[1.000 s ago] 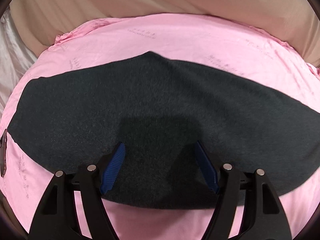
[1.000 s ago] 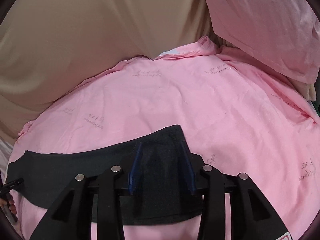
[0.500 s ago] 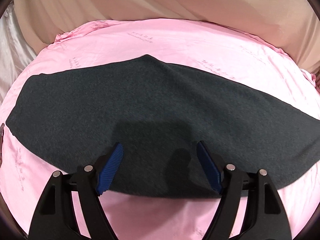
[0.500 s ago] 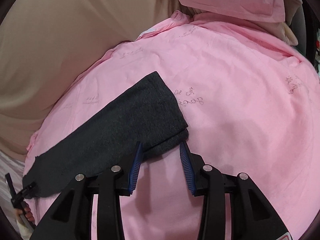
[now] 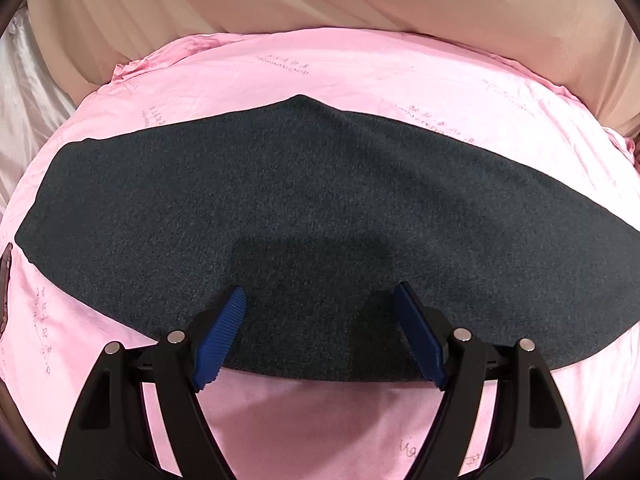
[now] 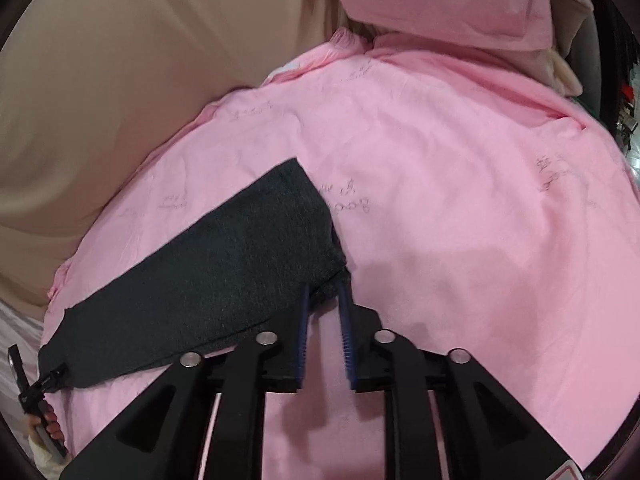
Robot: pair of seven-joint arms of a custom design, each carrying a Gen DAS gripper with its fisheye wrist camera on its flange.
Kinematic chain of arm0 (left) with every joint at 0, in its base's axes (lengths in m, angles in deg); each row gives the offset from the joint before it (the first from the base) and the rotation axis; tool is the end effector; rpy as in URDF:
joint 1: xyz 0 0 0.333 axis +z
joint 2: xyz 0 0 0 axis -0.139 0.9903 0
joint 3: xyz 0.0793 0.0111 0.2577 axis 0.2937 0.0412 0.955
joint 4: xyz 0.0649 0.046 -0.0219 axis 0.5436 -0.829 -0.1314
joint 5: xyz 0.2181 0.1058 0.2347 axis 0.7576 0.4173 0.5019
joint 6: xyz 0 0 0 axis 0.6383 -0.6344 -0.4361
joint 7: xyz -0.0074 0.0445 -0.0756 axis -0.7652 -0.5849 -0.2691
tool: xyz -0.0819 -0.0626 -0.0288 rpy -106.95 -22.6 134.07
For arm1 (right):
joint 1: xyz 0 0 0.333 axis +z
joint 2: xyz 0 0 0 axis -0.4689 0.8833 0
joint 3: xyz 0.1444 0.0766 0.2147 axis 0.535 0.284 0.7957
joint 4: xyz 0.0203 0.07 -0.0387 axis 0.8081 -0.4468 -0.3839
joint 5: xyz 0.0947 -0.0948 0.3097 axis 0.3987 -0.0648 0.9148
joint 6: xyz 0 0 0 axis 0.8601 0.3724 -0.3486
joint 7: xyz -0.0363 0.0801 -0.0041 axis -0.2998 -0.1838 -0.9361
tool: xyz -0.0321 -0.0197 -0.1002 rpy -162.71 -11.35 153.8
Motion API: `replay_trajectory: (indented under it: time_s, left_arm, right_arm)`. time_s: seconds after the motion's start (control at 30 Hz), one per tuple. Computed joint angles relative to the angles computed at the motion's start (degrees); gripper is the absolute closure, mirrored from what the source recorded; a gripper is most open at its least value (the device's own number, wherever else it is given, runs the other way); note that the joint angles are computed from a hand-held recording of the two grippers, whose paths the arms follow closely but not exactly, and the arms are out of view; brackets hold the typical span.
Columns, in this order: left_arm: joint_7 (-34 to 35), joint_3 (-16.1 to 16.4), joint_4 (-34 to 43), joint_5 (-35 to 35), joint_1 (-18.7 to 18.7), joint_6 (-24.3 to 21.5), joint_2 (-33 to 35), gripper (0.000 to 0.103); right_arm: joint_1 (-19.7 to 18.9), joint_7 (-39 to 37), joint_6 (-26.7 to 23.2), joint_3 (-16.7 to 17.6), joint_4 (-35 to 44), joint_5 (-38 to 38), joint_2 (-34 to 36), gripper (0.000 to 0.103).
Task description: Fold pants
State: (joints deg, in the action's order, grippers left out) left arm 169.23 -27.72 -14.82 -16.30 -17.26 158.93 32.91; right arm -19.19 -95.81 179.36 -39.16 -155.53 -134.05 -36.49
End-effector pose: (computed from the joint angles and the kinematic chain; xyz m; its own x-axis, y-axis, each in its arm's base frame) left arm 0.7173 -0.1286 0.3732 -0.1001 -0.9950 0.0036 -0.8291 0.0814 -0.5531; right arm 0.4607 0.1279 0.3507 -0.5417 -0.7460 -0.3873 -0.4420 0.6447 -0.6237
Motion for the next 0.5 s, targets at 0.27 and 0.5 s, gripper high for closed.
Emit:
replay_trajectory:
  time_s: [0.27,0.5]
  left_arm:
    - [0.8,-2.0,-5.4,-4.5,4.1,3.6,-3.9,0.027]
    - [0.6,-1.0,-15.7,-7.5,8.2,10.5,-10.1,0.02]
  right_arm:
    - [-1.4,6.2,5.7,-1.0,2.8,-1.9,3.8,0.05]
    - [1.9,-0.3,0.2,-1.2,10.0,4.3,9.8,0.045]
